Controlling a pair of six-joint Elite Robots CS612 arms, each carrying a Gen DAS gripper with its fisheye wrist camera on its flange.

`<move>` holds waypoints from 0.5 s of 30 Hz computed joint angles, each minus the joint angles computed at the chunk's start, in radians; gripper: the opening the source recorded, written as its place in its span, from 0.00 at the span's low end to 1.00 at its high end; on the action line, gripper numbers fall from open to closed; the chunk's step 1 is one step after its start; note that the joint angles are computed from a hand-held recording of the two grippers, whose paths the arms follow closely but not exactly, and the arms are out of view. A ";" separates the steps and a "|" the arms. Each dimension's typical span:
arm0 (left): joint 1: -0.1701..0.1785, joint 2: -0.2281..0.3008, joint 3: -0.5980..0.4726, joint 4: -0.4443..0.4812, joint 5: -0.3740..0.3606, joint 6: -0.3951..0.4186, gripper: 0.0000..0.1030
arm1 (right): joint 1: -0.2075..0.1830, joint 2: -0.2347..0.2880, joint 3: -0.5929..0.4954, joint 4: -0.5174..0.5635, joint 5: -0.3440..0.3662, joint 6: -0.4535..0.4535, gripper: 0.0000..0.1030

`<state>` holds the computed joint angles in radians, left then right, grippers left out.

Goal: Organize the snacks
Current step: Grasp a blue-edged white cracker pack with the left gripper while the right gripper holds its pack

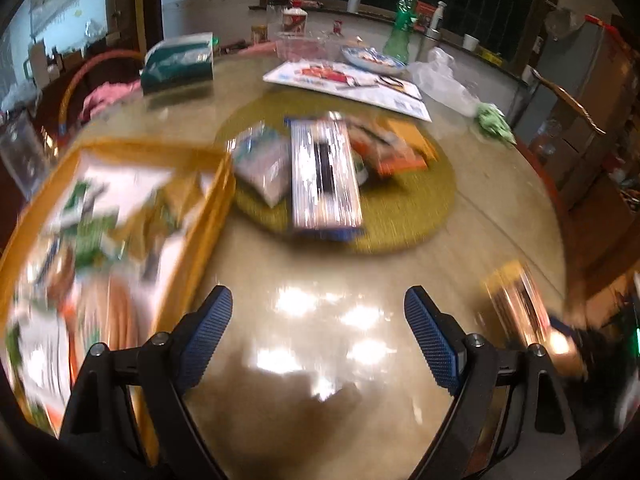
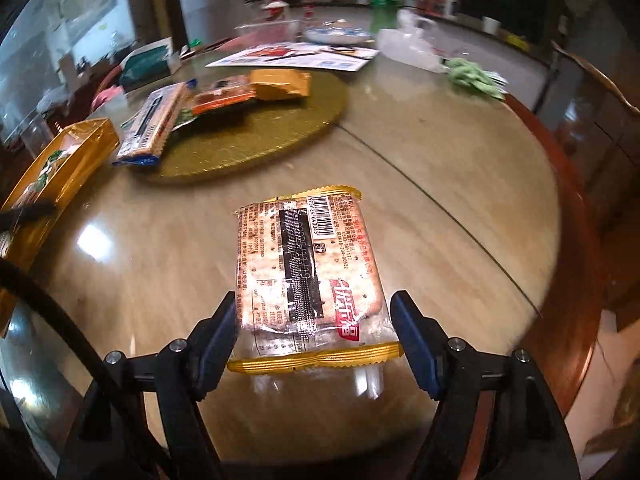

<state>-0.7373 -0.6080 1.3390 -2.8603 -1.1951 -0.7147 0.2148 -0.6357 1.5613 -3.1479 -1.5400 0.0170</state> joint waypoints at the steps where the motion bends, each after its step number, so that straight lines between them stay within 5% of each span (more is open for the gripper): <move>1: 0.009 0.016 -0.041 0.034 -0.001 0.005 0.85 | 0.002 0.001 0.005 -0.014 -0.003 -0.001 0.73; 10: 0.042 0.131 -0.306 0.268 0.034 0.071 0.83 | 0.006 0.011 0.009 -0.059 -0.014 -0.003 0.73; 12: 0.046 0.157 -0.357 0.327 0.024 0.108 0.73 | 0.007 0.012 0.010 -0.064 -0.017 -0.002 0.73; 13: 0.047 0.169 -0.380 0.367 0.026 0.115 0.57 | 0.008 0.011 0.012 -0.067 -0.019 -0.001 0.73; 15: 0.043 0.174 -0.383 0.377 0.045 0.125 0.56 | 0.007 0.011 0.012 -0.068 -0.018 -0.001 0.73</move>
<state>-0.6940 -0.4344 0.9559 -2.4831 -1.1498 -0.5893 0.2222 -0.6243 1.5735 -3.2161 -1.5580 0.0157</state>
